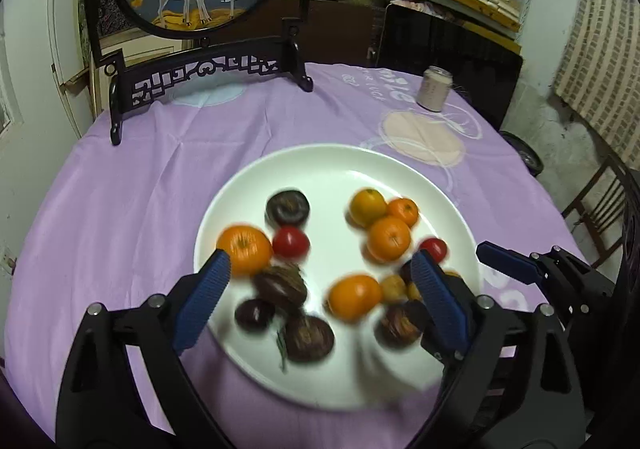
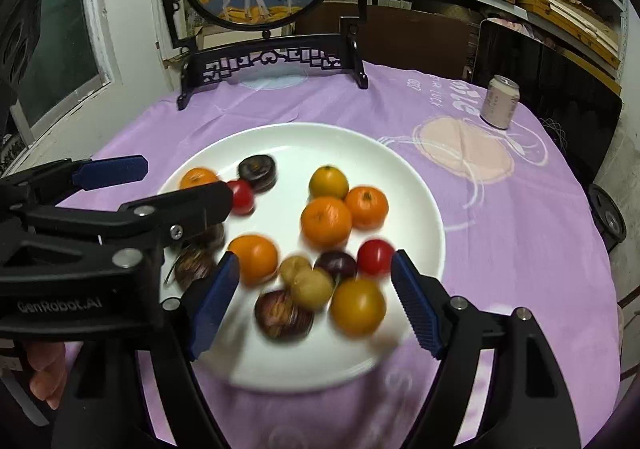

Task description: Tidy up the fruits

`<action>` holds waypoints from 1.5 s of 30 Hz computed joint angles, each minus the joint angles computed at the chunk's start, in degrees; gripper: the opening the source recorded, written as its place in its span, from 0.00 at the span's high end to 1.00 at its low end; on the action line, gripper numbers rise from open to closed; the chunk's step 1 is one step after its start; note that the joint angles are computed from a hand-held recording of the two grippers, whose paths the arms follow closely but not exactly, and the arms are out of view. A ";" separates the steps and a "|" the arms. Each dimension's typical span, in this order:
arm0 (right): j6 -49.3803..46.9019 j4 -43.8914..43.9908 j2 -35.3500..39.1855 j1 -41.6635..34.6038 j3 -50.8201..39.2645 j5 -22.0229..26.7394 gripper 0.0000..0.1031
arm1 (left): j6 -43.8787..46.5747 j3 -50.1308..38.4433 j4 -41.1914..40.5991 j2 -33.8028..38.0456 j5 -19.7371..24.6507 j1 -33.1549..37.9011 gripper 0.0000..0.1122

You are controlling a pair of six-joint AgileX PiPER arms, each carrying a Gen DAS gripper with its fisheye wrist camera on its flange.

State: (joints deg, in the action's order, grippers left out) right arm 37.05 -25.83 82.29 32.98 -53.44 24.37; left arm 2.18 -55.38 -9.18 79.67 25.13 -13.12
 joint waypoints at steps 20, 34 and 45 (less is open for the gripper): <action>27.35 -10.14 -20.47 19.89 16.36 17.17 0.04 | -24.61 20.99 20.91 -30.88 11.78 -10.90 0.10; 26.59 -8.70 -21.03 19.93 16.70 16.03 0.04 | -31.14 20.88 26.66 -32.48 13.34 -14.99 0.10; 26.92 -8.34 -20.14 20.22 16.49 15.38 0.04 | -33.09 20.69 29.14 -32.13 13.42 -15.67 0.10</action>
State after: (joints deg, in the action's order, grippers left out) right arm 63.97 -34.18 62.16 53.20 -36.94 39.74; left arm -30.92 -34.69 19.97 47.54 38.55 -28.79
